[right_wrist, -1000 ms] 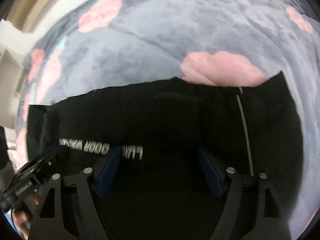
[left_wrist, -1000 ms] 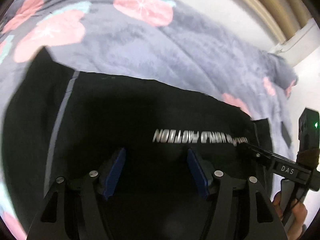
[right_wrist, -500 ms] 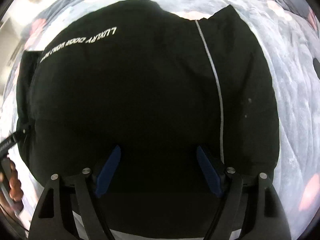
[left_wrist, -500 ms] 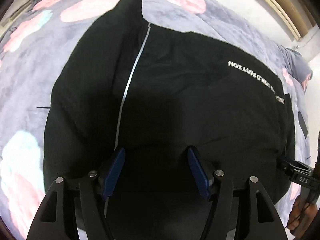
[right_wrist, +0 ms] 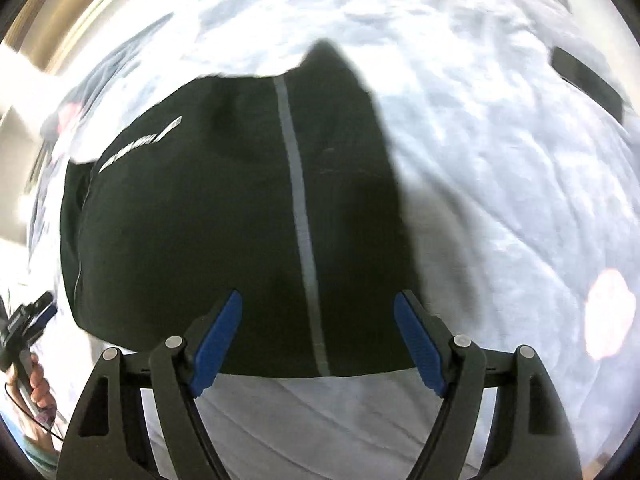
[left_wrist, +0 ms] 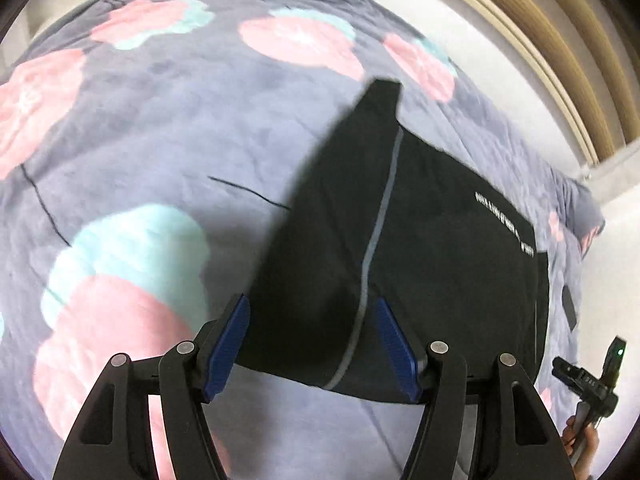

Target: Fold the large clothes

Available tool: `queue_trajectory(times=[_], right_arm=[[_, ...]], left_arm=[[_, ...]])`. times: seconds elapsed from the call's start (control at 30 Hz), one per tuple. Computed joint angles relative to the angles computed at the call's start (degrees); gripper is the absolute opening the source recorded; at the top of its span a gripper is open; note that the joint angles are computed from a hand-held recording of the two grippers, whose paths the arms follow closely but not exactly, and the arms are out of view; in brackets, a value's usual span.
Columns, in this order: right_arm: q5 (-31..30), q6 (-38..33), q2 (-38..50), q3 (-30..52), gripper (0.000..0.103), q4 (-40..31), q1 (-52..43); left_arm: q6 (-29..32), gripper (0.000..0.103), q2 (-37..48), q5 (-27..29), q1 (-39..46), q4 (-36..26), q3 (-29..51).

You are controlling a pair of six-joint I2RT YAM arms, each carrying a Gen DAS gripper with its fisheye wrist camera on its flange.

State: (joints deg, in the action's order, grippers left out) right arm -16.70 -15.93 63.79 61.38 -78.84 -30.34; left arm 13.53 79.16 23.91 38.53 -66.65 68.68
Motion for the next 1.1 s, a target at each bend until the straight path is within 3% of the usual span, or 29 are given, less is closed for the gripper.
queue_trajectory(times=[0.2, 0.3, 0.63, 0.73, 0.8, 1.1], right_arm=[[-0.31, 0.59, 5.97, 3.75, 0.083, 5.48, -4.53], [-0.83, 2.39, 8.85, 5.43, 0.087, 8.24, -2.28], [1.2, 6.94, 17.75, 0.09, 0.088, 17.88, 4.79], [0.84, 5.88, 20.35, -0.63, 0.09, 18.75, 5.11], [0.3, 4.78, 22.5, -0.27, 0.096, 18.96, 5.16], [-6.52, -2.35, 33.1, 4.46, 0.103, 16.92, 5.66]], left_arm=[[0.92, 0.068, 6.09, 2.81, 0.75, 1.86, 4.94], [-0.23, 0.068, 9.58, 1.43, -2.27, 3.24, 7.37], [-2.06, 0.068, 24.21, -2.05, -8.92, 8.78, 10.89], [-1.91, 0.075, 28.29, 0.31, -8.51, 8.23, 12.66], [-1.55, 0.076, 30.6, 2.96, -7.72, 7.01, 14.05], [1.93, 0.079, 40.03, 12.1, -4.51, -0.37, 20.11]])
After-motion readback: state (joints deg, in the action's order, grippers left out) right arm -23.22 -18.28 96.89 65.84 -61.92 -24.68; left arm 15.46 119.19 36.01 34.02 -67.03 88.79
